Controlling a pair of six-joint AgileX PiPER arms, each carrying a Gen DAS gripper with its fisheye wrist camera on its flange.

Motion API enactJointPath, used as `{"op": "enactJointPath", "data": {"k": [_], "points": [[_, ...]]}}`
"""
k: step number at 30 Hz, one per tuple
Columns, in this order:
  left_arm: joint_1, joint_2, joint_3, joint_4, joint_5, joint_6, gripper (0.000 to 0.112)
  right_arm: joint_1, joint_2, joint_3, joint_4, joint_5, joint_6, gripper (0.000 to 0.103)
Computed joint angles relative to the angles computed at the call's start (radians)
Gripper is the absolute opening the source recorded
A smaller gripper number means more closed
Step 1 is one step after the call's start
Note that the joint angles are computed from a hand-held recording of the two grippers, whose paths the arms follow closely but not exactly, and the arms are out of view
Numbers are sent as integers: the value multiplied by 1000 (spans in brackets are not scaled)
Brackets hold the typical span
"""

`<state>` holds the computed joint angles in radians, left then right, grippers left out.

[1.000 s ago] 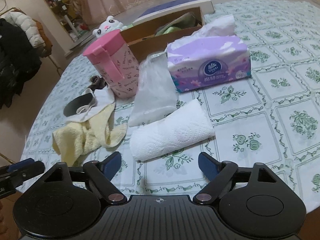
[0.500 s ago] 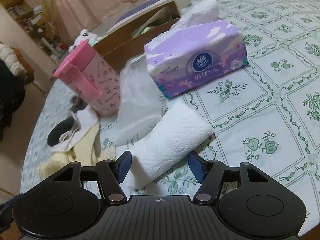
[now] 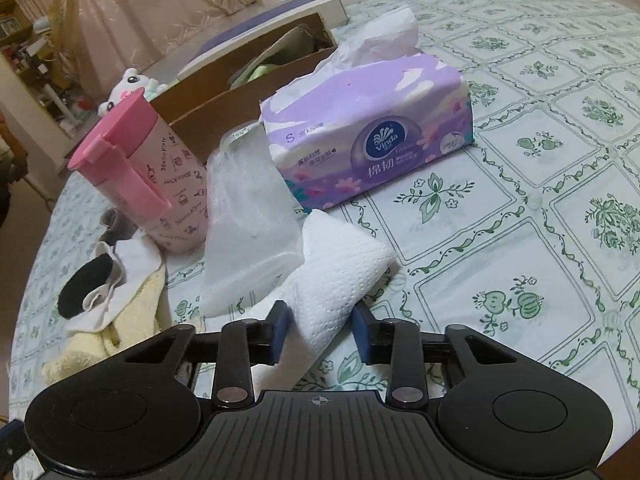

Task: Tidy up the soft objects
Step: 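Grasp the white rolled towel with the right gripper while the left gripper grasps the black round pad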

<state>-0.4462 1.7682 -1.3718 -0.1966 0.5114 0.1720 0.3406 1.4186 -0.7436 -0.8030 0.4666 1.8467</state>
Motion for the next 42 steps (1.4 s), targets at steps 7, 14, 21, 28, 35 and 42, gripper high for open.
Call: {"op": "enactJointPath", "data": {"k": [7, 14, 21, 28, 35, 42], "points": [[15, 29, -42, -14, -2, 33, 54, 9, -105, 63, 62, 16, -117, 31], [16, 118, -173, -5, 13, 79, 59, 40, -221, 92, -1, 136, -128, 31], [22, 273, -391, -110, 58, 257, 65, 14, -272, 59, -112, 187, -130, 31], [15, 490, -745, -108, 227, 271, 69, -73, -241, 14, -165, 114, -162, 31], [-2, 694, -1086, -59, 408, 261, 70, -170, -209, -23, -216, 23, -185, 31], [-14, 848, -1355, 0, 541, 259, 74, -225, -187, -28, -234, -35, -184, 31]]}}
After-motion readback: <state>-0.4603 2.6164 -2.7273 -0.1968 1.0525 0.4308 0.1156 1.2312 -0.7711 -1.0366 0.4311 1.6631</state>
